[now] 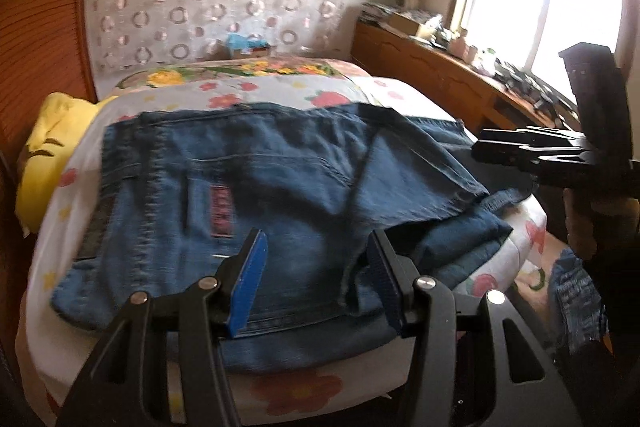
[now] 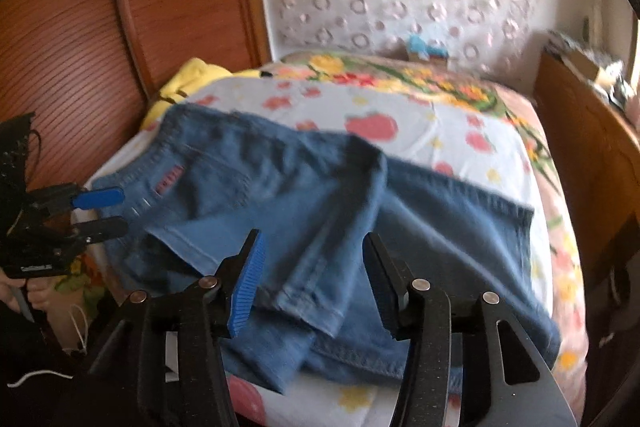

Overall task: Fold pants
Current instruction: 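Lay the lifted leg over the jeans and open the right tool, then grasp the jeans leg again with the right tool and lift it high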

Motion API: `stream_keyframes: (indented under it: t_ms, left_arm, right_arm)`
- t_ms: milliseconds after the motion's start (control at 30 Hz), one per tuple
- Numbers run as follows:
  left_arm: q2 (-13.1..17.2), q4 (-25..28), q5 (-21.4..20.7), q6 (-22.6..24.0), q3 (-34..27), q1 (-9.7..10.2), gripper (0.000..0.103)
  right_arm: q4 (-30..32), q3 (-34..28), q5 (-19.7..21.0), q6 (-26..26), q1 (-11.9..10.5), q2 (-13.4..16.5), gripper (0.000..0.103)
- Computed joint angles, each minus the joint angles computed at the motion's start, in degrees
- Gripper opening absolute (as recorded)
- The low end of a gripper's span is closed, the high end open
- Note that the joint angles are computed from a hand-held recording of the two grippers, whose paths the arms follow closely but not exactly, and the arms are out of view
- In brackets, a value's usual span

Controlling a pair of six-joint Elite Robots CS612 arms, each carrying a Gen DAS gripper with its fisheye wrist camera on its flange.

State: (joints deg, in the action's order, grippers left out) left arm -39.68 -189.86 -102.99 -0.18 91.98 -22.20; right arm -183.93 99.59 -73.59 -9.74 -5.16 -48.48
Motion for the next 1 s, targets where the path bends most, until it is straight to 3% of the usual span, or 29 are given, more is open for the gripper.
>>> stream_keyframes:
  t_ms: [367, 500, 700, 767, 800, 867, 1000]
  left_arm:
    - [1.78, 3.80, -2.98, 2.70, -2.30, -0.41, 0.051]
    - [2.01, 3.64, -3.06, 3.92, -2.65, -0.67, 0.042]
    - [2.40, 3.97, -3.93, 5.33, -3.52, -0.97, 0.021]
    - [2.47, 3.71, -3.28, 4.25, -3.69, -1.05, 0.017]
    - [2.48, 3.73, -2.97, 4.06, -3.71, -1.04, 0.012]
    - [2.46, 3.45, -3.09, 4.17, -3.63, -0.97, 0.008]
    - [1.81, 1.41, -3.97, 3.93, -2.81, -0.58, 0.004]
  right_arm:
    - [2.66, 0.15, 2.02, 2.01, -0.63, 1.42, 0.054]
    - [4.28, -0.35, 3.20, 2.68, -0.84, 1.90, 0.055]
    - [5.30, -0.67, 6.14, 3.55, -1.48, 2.21, 0.053]
    - [6.50, -0.96, 7.98, 3.27, -1.66, 2.28, 0.033]
    - [6.87, -1.04, 8.56, 2.65, -1.62, 2.24, 0.031]
    - [6.21, -0.90, 7.61, 1.79, -1.33, 2.01, 0.013]
    - [3.87, -0.71, 9.40, 1.38, -1.38, 1.24, 0.006]
